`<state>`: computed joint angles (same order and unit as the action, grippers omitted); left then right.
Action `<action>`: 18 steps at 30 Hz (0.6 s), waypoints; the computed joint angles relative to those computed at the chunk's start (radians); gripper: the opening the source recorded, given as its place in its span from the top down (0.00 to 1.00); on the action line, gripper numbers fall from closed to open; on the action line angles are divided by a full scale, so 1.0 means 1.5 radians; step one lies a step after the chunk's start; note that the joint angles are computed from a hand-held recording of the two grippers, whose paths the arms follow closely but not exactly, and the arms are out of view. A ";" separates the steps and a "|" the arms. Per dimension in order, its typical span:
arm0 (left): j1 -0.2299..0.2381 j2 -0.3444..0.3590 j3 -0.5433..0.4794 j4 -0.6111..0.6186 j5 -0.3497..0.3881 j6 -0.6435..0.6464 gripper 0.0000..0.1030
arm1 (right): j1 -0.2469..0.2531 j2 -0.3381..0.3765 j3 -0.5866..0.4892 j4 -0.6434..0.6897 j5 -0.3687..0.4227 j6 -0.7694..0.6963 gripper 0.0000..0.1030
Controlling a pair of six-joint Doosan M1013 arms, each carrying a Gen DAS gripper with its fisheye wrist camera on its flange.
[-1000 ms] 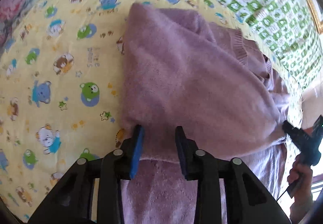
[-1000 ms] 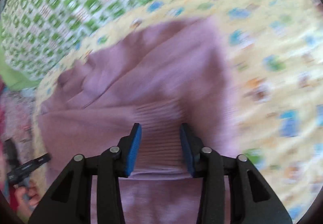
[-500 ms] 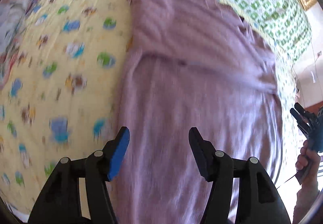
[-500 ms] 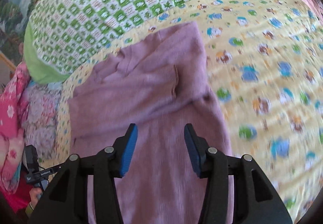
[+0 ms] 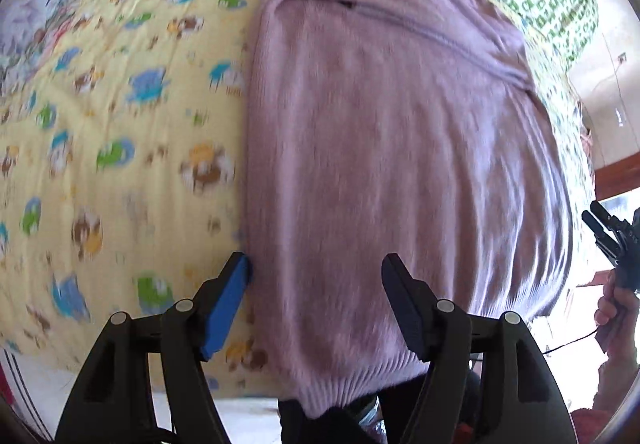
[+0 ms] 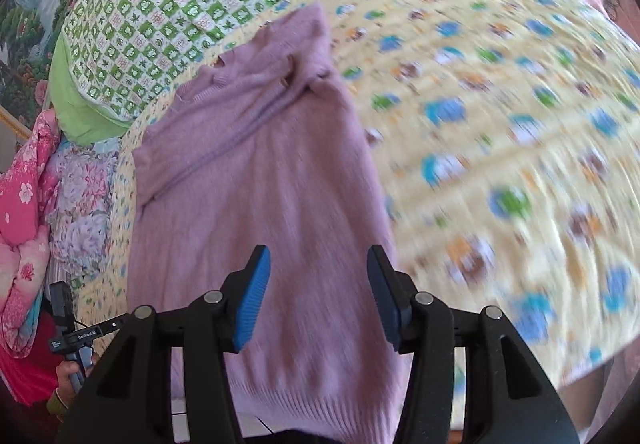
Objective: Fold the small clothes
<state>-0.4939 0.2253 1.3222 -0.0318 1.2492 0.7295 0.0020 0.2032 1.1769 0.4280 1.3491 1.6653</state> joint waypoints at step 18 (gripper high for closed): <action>-0.034 -0.048 0.106 -0.133 -0.058 0.042 0.21 | -0.037 -0.061 0.119 0.081 0.048 -0.038 0.48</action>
